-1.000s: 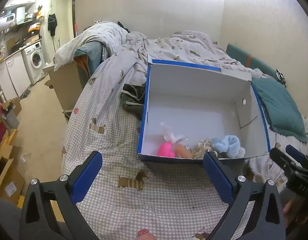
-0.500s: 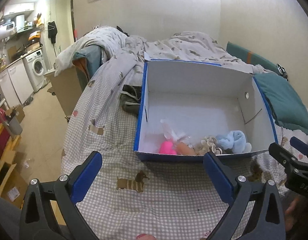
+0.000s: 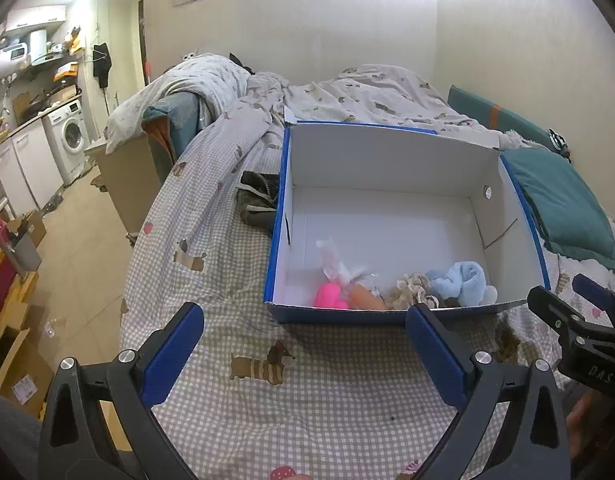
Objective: Organize soft objects
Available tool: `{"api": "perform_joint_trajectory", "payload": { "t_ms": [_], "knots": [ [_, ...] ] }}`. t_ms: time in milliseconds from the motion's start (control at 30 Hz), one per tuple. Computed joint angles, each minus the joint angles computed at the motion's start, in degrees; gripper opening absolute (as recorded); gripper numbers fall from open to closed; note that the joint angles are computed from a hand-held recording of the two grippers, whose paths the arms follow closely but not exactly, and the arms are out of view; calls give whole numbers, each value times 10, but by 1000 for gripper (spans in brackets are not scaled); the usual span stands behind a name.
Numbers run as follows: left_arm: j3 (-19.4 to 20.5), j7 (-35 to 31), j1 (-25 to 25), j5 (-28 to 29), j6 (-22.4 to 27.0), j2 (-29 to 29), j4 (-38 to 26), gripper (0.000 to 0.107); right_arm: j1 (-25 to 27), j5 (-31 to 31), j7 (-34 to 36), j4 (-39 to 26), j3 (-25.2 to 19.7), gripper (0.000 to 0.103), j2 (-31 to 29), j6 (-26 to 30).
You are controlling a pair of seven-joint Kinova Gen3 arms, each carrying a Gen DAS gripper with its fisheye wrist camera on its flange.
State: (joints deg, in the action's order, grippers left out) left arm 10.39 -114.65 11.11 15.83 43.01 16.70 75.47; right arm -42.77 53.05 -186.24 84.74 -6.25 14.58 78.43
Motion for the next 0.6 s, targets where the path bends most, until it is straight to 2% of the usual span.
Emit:
{"api": "perform_joint_trajectory", "payload": {
  "t_ms": [600],
  "knots": [
    [1, -11, -2, 4, 2, -2, 3, 101, 8, -13, 2, 4, 0, 103, -2, -9]
  ]
}}
